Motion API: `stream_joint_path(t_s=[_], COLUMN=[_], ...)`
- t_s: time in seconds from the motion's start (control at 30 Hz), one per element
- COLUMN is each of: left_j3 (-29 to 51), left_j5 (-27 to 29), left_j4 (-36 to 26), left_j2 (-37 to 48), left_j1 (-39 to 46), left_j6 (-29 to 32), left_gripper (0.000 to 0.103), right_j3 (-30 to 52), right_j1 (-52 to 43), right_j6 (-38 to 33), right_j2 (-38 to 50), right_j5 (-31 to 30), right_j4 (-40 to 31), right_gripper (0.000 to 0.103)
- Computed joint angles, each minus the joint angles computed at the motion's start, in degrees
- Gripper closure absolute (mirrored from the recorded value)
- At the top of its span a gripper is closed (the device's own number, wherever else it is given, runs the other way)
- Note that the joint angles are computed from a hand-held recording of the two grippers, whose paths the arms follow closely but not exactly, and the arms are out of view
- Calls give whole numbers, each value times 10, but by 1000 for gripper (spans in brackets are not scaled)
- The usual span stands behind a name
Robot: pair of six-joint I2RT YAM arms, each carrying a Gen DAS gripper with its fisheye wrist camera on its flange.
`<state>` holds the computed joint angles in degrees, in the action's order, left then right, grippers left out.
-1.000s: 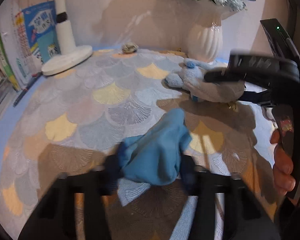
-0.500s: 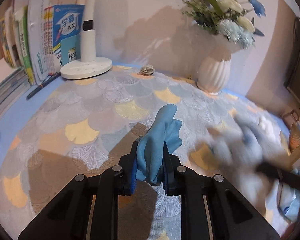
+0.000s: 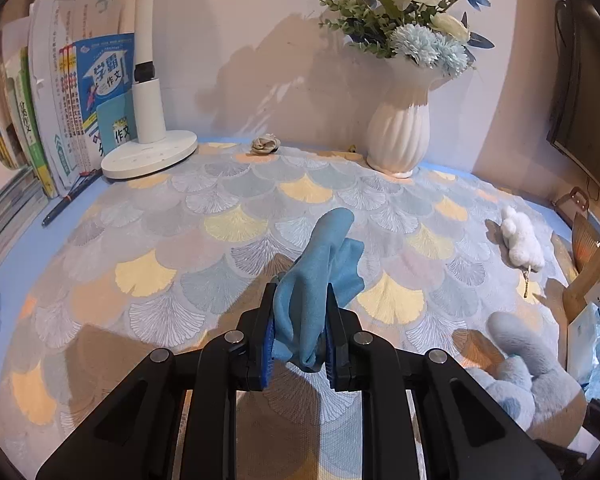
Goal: Organize soft objects
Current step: 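Carry the blue cloth and grey plush elephant toward the gold plate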
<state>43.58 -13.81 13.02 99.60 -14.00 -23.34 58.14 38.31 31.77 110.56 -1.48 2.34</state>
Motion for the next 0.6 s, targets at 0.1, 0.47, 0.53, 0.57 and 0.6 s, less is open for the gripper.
stream_joint_path(t_s=[0.1, 0.47, 0.53, 0.57, 0.6], left_j3=[3, 3, -2, 1, 7], left_j5=[6, -17, -14, -24, -36], left_j4=[-1, -37, -43, -51, -60], left_j2=[3, -30, -55, -67, -75], left_j1=[3, -43, -61, -77, -94], left_j6=[-1, -20, -43, -50, -53], left_gripper=[87, 87, 87, 87, 87], right_j3=[6, -58, -89, -116, -132], right_j1=[-7, 14, 18, 19, 18], right_j6=[-2, -25, -30, -33, -36], right_j2=[12, -84, -131, -170, -197], right_j5=[-12, 34, 59, 78, 89], right_j4=[9, 36, 44, 50, 50], right_gripper=[18, 44, 44, 44, 44])
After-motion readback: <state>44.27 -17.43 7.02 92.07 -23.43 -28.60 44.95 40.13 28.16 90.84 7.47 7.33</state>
